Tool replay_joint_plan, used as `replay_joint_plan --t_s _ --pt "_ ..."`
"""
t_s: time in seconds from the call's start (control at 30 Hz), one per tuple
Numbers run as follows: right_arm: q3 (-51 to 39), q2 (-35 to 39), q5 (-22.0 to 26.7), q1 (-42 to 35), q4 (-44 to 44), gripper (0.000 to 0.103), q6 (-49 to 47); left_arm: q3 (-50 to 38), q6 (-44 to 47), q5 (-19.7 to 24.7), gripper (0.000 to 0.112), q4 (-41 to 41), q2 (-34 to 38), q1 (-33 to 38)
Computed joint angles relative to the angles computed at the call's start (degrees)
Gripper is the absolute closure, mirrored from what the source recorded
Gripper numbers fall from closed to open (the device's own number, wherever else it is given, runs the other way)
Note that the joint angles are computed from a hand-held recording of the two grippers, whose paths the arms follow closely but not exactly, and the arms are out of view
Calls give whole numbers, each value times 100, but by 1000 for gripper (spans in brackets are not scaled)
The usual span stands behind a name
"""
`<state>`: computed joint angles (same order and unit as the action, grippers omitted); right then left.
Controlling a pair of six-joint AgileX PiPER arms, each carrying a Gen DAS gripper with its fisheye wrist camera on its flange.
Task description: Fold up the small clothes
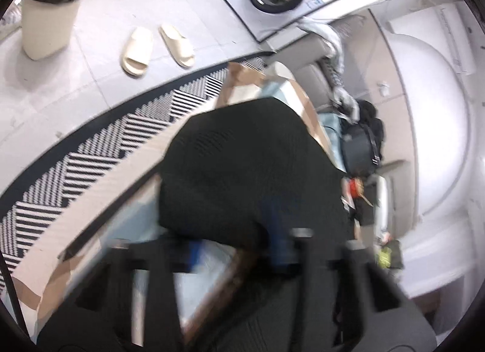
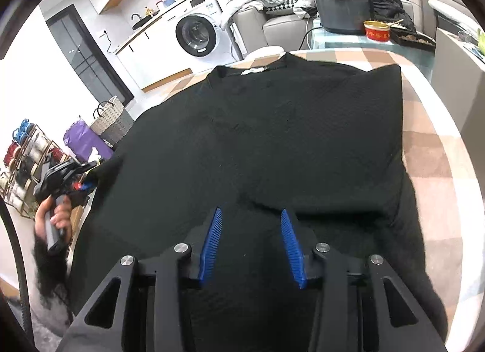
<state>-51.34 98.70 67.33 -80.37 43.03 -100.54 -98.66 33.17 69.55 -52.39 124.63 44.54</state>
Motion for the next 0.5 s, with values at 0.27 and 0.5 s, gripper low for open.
replay_joint_plan --t_s 0.27,0.5 --pt "109 -68 -21 -168 -66 61 -168 1369 2131 -1684 110 -586 -1686 -907" --pt "-13 -7 54 -342 -68 61 -167 2067 3163 -1385 102 646 -2461 -2957"
